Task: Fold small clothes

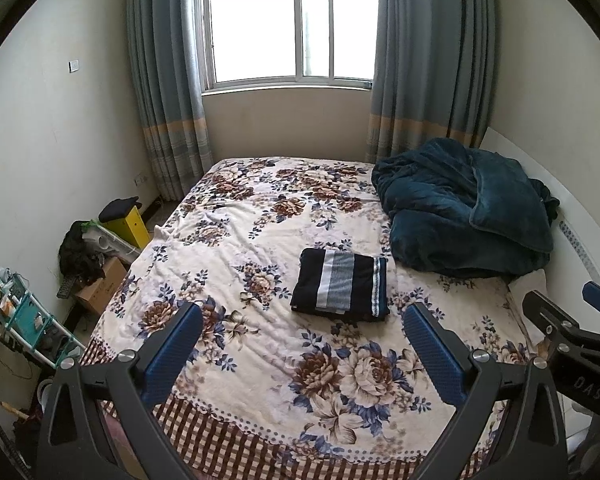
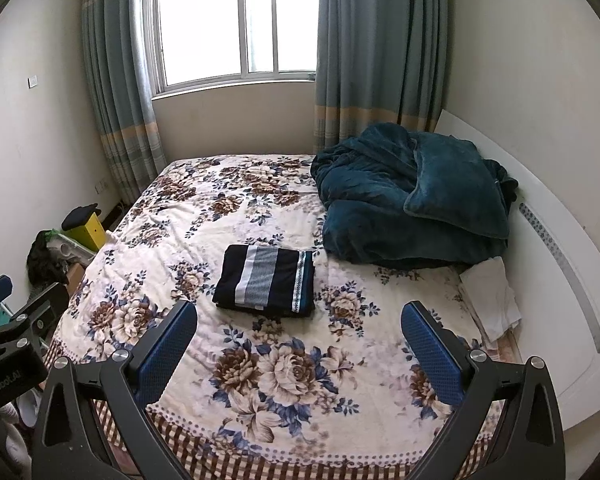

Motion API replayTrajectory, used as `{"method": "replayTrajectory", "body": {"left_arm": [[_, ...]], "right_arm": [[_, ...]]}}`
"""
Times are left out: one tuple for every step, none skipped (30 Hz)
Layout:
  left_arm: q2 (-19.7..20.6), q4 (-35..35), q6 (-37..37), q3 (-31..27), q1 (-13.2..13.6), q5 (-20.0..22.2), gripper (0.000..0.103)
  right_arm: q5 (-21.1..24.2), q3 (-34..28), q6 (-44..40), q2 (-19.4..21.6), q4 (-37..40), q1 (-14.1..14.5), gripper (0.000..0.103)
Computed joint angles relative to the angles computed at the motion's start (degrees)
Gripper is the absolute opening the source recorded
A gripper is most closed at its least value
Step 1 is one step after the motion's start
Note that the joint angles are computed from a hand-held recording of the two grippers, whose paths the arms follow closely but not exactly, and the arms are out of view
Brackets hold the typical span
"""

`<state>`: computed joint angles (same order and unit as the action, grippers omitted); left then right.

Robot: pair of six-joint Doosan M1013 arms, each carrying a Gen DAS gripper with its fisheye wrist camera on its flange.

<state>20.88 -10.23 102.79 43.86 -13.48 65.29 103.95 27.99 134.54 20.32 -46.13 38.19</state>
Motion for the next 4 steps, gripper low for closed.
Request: {"method": "replayTrajectory", "body": {"left_arm": [[0.0, 0.1, 0.0, 0.0, 0.0, 0.0, 0.103], [0.0, 0.1, -0.1, -0.1, -0.1, -0.2, 0.103], [0.0, 0.3, -0.2, -0.1, -0.1, -0.3, 0.103], [0.1, 0.3, -0.2, -0.2, -0.1, -0.2, 0.103]], "right_arm": [[0.0, 0.0, 0.0, 0.0, -0.2, 0.1, 0.103], [0.1, -0.1, -0.1, 0.1, -0.2, 0.0, 0.103], [-0.1, 0.0, -0.1, 0.0, 0.0, 0.0, 0.103], [0.0, 0.0, -0.1, 0.0, -0.2, 0.1, 0.103]]}}
